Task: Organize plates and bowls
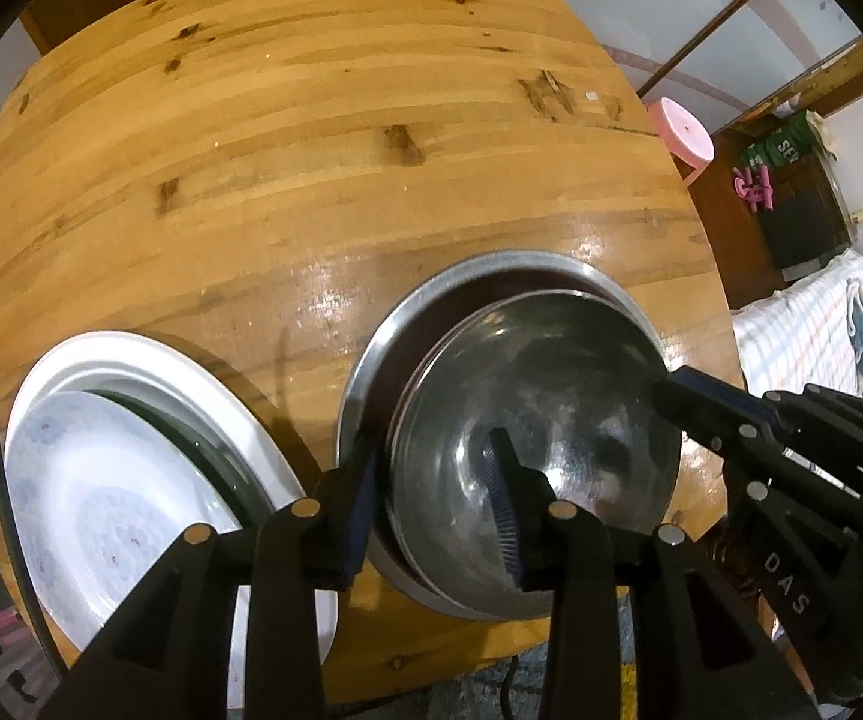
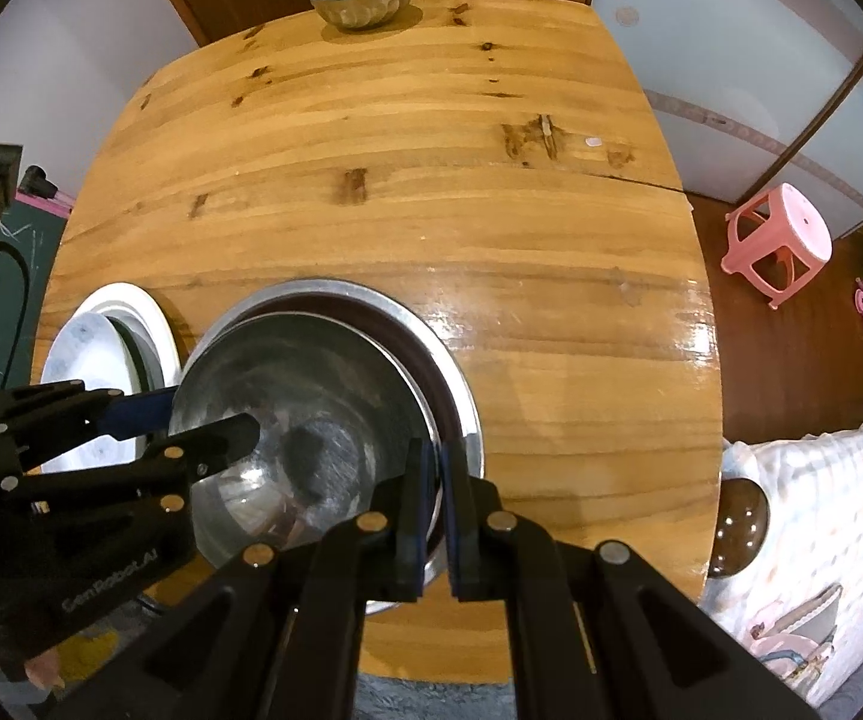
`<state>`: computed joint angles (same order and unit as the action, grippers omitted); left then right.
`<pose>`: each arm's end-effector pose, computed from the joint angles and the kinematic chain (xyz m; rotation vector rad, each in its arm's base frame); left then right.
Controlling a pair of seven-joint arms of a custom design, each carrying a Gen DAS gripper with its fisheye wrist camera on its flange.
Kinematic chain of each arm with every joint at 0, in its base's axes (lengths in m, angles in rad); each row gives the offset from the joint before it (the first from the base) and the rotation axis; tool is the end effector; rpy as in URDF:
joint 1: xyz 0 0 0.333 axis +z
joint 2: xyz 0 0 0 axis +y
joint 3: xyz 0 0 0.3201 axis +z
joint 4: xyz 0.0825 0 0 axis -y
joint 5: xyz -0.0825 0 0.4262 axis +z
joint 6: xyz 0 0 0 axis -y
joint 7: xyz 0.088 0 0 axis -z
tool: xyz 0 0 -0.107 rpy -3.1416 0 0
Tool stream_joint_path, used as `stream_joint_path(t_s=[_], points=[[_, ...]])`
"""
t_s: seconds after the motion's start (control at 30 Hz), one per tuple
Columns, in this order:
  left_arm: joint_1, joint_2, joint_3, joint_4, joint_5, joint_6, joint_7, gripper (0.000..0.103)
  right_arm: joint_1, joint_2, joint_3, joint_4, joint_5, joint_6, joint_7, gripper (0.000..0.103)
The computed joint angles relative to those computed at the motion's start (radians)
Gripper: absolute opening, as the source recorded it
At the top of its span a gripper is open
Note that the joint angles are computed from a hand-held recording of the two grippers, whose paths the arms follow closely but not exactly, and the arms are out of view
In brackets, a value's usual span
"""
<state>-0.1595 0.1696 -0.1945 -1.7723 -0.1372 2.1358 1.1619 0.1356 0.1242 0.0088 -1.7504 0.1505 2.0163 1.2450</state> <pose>0.6278 -0.2316 0.4715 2.2881 -2.0227 0.3700 0.6473 0.1028 0.4988 -2.4644 1.6077 -0.0269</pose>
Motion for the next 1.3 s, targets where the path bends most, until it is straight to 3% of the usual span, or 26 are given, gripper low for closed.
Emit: stream_joint_path(t_s=[0.37,0.53,0.7,1.13,1.3], points=[[0.0,0.006,0.0,0.021,0.007,-0.012,0.008,0.035,-0.002,0.026,0.0,0.04,-0.003,-0.022,0.02,0.005],[0.001,-0.003,0.002,0.038,0.007,-0.022,0.015,0.063,-0.008,0.027,-0.002,0.064,0.012,-0.037,0.021,0.005],[0.002,-0.04,0.006,0.033,0.029,-0.004,0.023,0.064,-0.011,0.007,-0.002,0.072,0.013,-0.025,-0.001,0.005],[0.042,-0.215,0.035,0.032,0.126,0.152,-0.048,0.065,-0.023,-0.103,-0.013,0.121,0.118,0.112,-0.059,0.005],[0.072,-0.292,0.032,0.031,0.245,0.233,-0.144,0.076,-0.025,-0.14,-0.022,0.168,0.209,0.163,-0.093,0.005]])
